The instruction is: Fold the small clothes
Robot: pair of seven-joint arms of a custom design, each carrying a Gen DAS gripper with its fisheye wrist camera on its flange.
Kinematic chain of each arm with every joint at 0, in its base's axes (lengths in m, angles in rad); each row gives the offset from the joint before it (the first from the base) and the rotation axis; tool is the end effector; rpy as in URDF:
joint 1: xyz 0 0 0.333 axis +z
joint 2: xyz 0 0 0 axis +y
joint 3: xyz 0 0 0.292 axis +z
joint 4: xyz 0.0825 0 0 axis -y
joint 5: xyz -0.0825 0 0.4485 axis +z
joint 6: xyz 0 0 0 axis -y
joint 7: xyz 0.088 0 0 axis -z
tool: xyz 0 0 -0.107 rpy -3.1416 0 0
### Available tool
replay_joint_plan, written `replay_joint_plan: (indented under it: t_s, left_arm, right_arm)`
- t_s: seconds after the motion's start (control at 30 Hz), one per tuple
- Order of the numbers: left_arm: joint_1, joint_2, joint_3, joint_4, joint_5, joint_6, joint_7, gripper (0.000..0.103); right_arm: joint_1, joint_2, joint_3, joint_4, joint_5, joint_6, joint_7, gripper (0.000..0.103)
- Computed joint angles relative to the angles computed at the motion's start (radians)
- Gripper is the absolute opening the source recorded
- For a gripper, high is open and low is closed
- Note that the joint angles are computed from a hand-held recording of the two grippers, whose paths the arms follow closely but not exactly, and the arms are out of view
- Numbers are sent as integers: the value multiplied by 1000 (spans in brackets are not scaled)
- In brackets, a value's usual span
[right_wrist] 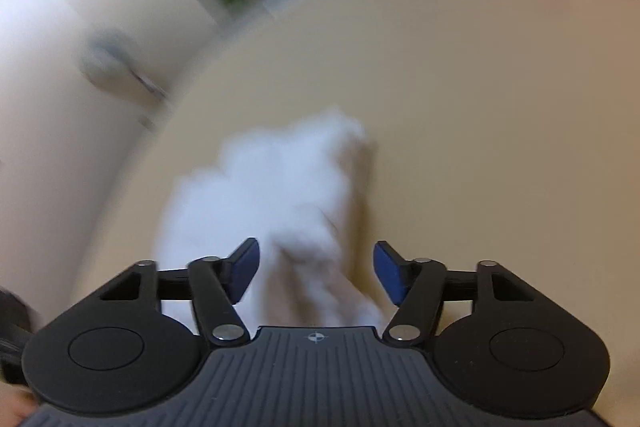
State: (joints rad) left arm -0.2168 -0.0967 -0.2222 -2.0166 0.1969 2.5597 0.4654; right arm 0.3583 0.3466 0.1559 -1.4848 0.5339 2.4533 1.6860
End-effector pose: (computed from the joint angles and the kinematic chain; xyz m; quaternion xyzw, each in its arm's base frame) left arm 0.5752 -0.2770 0.5205 -0.8214 0.4700 -0.3099 0.0913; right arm 0.6737 0.3617 0.5108 -0.6737 0.6322 0.0849 0.3733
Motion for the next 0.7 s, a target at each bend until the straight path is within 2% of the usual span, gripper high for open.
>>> replay_joint_plan:
  t_s: [0.07,0.13,0.17,0.23,0.27,0.33,0.4,0.43,0.53,0.57,0.63,0.67,0.7]
  left_arm:
    - [0,31,-7,32,43,-1,-17,55]
    - [-3,5,-6,0,44,12,-14,39]
    - [-5,-7,-3,-15,25,31,-14,36]
    - [-10,-32,11,-53,-53,101,12,34]
    - [-10,-41,13,-60,-62,100,27,34]
    - [-9,-28,11,-30,-62,16,59,41]
    - [-5,-35,7,-27,-56,-7,45,43]
    - [-2,-47,3,-32,-37,-3,31,42]
    - [6,-69,-12,-32,56,17,10,42]
    - [3,-66,-14,-28,62,4,22,42]
    - [-10,-30,-15,14,47,-91,84,42]
    - [-15,-17,-17,31,43,-135,100,43]
    - [-18,-16,-20,35,52,-150,99,43]
  right_arm:
    - [-1,6,-6,-4,7,-28,62,48]
    - [-22,10,9,-6,71,-3,41,5]
    - [-11,7,0,-8,54,38,62,3]
    - [-12,9,4,-16,72,137,57,3]
    - [-22,6,7,-24,85,144,46,3]
    - [-21,37,3,14,54,75,57,3]
    - [-22,63,-3,51,34,-10,96,7]
    - [-7,70,-18,47,4,4,139,18]
    - [12,24,-29,-12,-47,119,171,22]
    - [-5,13,-6,-28,-5,169,123,22]
    - [-67,4,78,-43,175,222,-63,26]
    - [-80,6,96,-40,219,207,-131,30]
    - [-64,28,80,-15,193,166,-136,39]
